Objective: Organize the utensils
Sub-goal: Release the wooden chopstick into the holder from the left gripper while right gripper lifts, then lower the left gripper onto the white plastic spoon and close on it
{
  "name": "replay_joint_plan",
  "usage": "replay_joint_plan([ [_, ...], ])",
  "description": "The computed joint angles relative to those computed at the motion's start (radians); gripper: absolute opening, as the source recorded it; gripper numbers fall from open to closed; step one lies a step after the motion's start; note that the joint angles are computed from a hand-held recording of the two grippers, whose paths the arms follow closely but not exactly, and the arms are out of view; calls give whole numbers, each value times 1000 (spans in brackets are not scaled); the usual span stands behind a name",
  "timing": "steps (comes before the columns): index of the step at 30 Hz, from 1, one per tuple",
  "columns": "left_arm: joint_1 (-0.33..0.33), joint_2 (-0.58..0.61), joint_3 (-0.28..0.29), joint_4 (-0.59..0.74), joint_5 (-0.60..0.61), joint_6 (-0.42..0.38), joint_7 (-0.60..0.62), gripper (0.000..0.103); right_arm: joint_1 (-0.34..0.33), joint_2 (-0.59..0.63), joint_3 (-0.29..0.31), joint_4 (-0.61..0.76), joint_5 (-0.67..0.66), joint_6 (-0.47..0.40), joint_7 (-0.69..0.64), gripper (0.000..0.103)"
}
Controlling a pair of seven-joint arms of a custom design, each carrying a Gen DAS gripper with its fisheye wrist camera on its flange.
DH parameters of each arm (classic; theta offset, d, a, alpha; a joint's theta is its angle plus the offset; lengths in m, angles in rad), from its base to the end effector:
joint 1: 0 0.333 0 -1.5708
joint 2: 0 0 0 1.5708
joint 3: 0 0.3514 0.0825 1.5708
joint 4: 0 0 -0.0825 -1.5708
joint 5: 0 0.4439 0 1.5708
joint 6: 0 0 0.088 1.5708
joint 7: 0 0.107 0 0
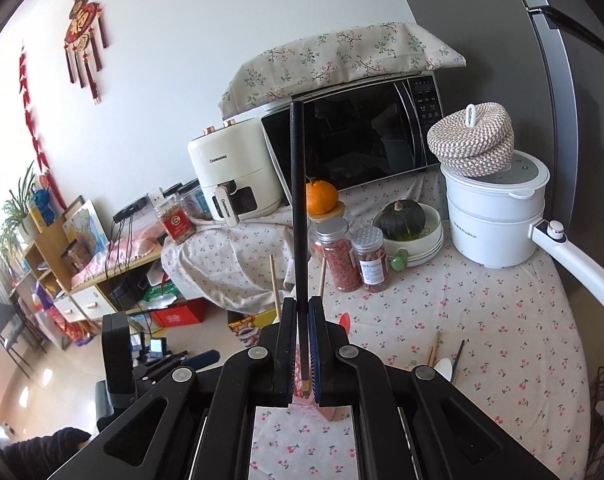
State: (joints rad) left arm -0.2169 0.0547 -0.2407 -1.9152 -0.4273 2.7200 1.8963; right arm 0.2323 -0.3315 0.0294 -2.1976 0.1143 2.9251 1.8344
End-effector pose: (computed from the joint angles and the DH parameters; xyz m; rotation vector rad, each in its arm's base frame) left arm 0.6167 -0.2832 0.5624 -1.4269 2.2850 -1.0915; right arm 0.5312 0.1372 0.6658 -1.4323 1.5755 -0.5483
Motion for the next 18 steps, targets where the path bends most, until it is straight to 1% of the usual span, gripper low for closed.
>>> replay_joint_plan([
  [4,10,-1,8,6,-11,-62,-10,62,-8,41,9,22,-5,20,19,6],
  [7,11,-3,8,7,-14,-82,-8,63,-13,75,15,42,-14,13,33,6],
  [8,10,-2,7,9,-15,-85,-5,63,-3,86,7,48,-2,9,26,6],
  [11,8,-2,4,16,-29,-104,11,64,56,107,-42,54,108,13,-48,8],
  [14,4,-3,2,22,-31,-132,17,67,82,97,-65,46,195,14,-109,17],
  [15,2,-4,1,23,-28,-142,12,68,79,87,-63,38,203,20,-115,23],
  [16,-1,-6,1,25,-23,-153,3,69,72,75,-57,28,204,27,-113,31],
  [17,-2,-6,1,29,-22,-165,-5,70,66,63,-53,19,204,34,-107,36],
  [18,-5,-9,1,31,-19,-175,-16,71,67,49,-56,8,212,42,-107,44],
])
